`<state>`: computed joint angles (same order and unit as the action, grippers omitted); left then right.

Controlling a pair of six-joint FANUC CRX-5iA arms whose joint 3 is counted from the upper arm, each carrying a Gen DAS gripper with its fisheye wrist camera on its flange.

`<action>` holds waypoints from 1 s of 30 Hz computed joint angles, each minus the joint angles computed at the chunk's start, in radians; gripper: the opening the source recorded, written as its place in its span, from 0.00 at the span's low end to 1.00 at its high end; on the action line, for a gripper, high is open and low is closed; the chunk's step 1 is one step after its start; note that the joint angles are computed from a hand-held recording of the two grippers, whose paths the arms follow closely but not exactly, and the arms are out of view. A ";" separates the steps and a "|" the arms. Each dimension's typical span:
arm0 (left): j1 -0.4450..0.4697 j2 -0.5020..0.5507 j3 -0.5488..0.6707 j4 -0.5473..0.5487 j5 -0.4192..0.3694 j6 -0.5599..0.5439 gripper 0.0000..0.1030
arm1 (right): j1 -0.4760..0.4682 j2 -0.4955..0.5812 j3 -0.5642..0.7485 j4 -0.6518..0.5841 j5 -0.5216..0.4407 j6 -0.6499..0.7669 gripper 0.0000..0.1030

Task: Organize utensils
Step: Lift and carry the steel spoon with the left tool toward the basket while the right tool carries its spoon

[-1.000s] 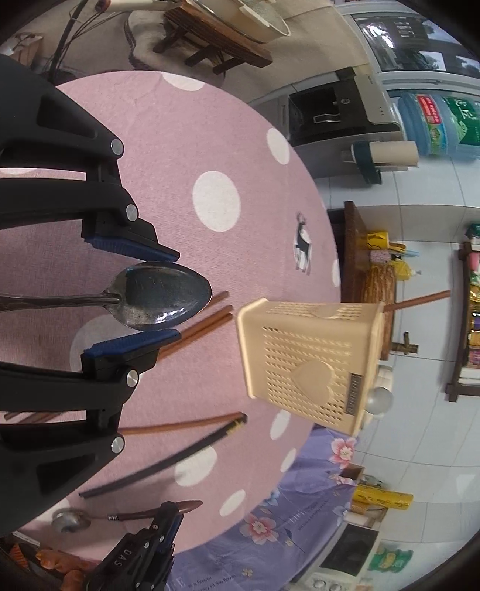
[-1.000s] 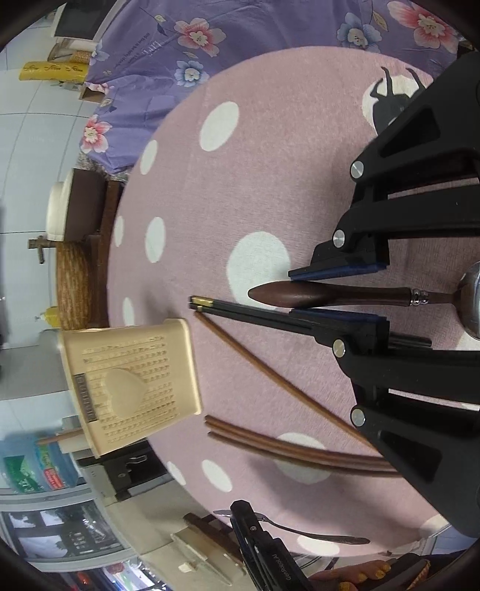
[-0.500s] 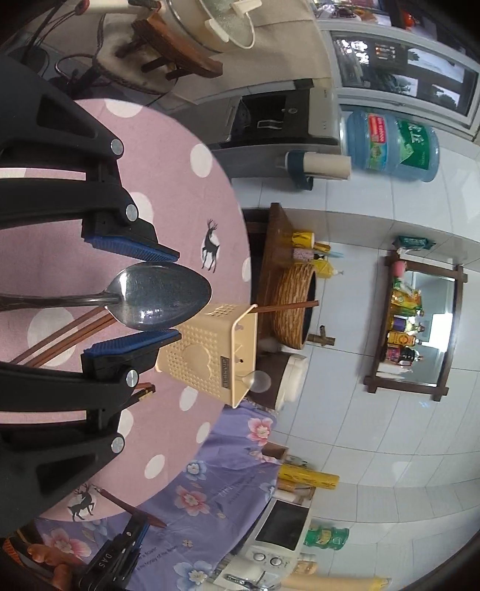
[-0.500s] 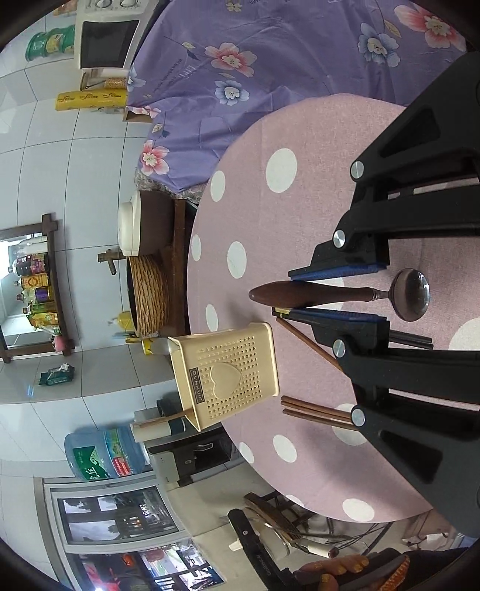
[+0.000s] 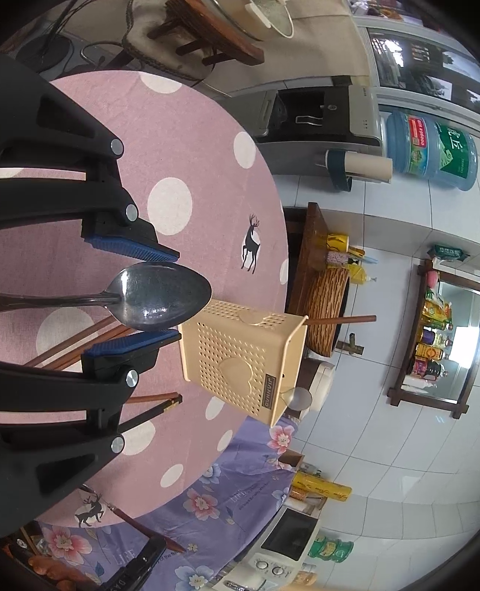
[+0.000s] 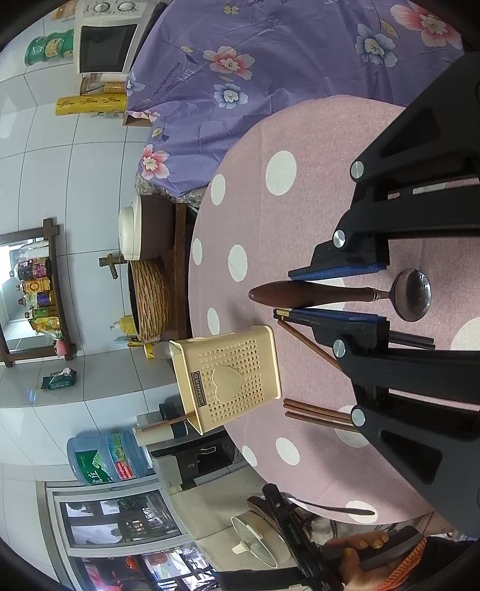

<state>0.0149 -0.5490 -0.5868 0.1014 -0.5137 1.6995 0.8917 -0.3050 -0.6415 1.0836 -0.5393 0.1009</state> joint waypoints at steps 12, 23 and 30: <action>0.027 0.040 -0.044 0.093 0.016 -0.069 0.37 | -0.002 -0.005 -0.007 0.009 0.001 -0.019 0.16; 0.025 -0.048 -0.034 0.076 0.009 -0.074 0.36 | -0.003 -0.011 -0.010 -0.002 0.003 -0.014 0.16; 0.006 -0.065 -0.015 0.004 0.003 -0.016 0.36 | -0.002 -0.015 -0.010 -0.010 0.005 -0.009 0.16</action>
<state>0.0205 -0.6141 -0.6023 0.1055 -0.5102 1.6840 0.8897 -0.3198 -0.6519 1.0734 -0.5341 0.0916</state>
